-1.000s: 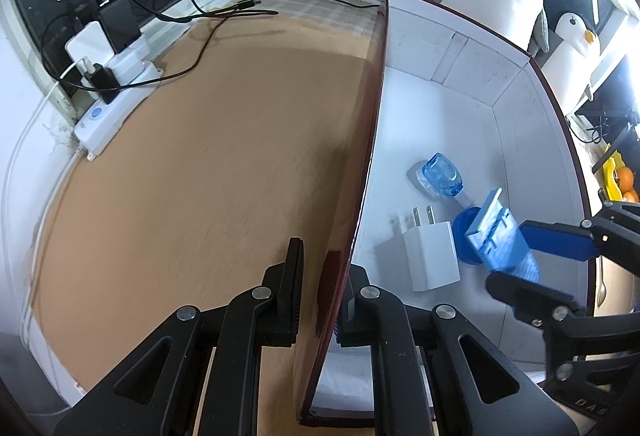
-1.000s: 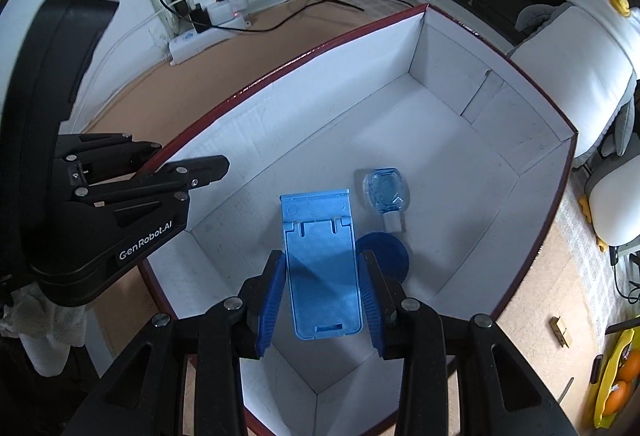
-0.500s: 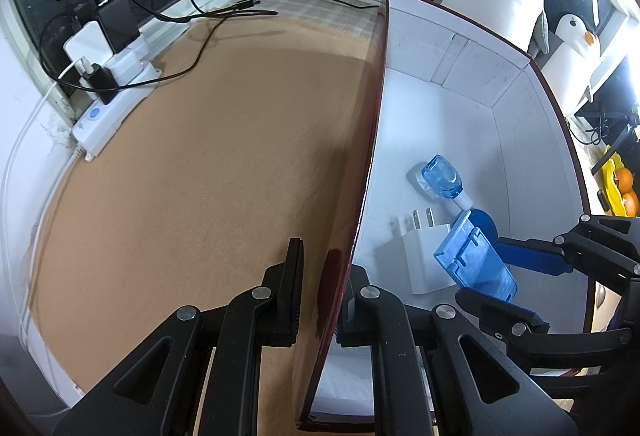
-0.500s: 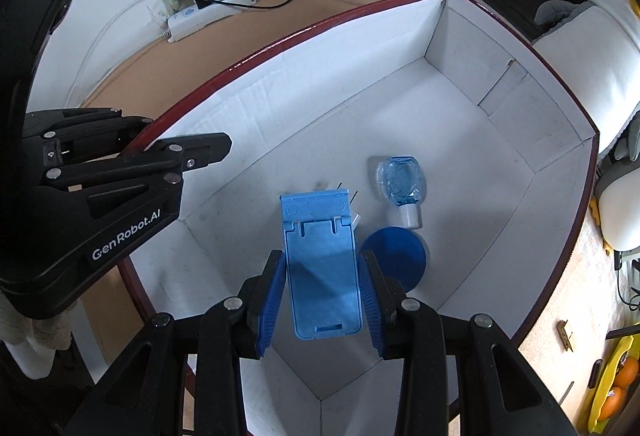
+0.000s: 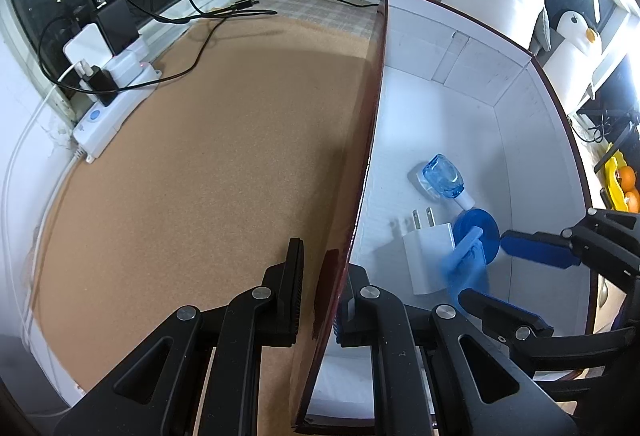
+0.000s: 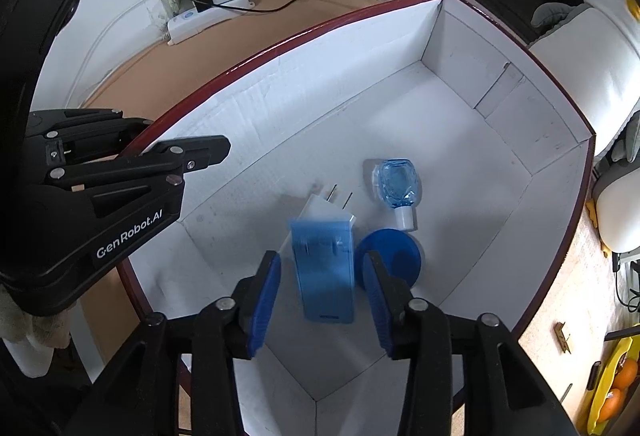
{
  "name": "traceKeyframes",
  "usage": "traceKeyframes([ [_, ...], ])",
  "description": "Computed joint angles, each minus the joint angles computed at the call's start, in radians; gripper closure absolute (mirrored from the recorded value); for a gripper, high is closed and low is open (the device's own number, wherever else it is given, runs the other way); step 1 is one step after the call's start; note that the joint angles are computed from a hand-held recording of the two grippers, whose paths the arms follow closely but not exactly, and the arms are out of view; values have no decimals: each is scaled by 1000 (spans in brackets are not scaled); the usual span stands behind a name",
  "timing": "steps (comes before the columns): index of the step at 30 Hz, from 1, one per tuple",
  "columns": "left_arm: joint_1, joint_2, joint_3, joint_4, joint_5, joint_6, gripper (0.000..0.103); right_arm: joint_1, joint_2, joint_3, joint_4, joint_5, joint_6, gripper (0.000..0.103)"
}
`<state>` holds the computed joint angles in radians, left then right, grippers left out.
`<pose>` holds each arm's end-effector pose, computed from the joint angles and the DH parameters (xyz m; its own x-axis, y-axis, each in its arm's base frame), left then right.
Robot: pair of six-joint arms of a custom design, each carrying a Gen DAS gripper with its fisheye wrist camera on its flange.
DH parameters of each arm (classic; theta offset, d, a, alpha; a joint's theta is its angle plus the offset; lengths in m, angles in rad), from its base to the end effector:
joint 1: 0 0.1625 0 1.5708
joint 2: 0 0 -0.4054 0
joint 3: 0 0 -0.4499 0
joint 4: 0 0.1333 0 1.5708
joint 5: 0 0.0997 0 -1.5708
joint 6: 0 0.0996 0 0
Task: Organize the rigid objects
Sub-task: 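Carry the phone stand into the box and release it beside the plug, then move the right gripper back over the grey spoon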
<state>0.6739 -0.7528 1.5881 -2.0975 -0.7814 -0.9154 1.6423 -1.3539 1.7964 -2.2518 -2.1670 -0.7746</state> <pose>-0.3973 -0.5784 0.0090 -0.7554 -0.0540 -0.6530 0.2389 0.9053 -0.3511 0.1208 -0.6031 0.3092 -0.5481 -0.6256 0.5552 -0.6335 0.7439 0.2128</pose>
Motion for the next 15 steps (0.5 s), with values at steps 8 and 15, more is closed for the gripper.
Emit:
traceKeyframes([
  [8,-2,0,0,6,2,-2,92,-2,-19,-2,-2,35,9,58],
  [15,-7,0,-4,21,9,-6,92,-7,-50,-4,0,81,25,58],
])
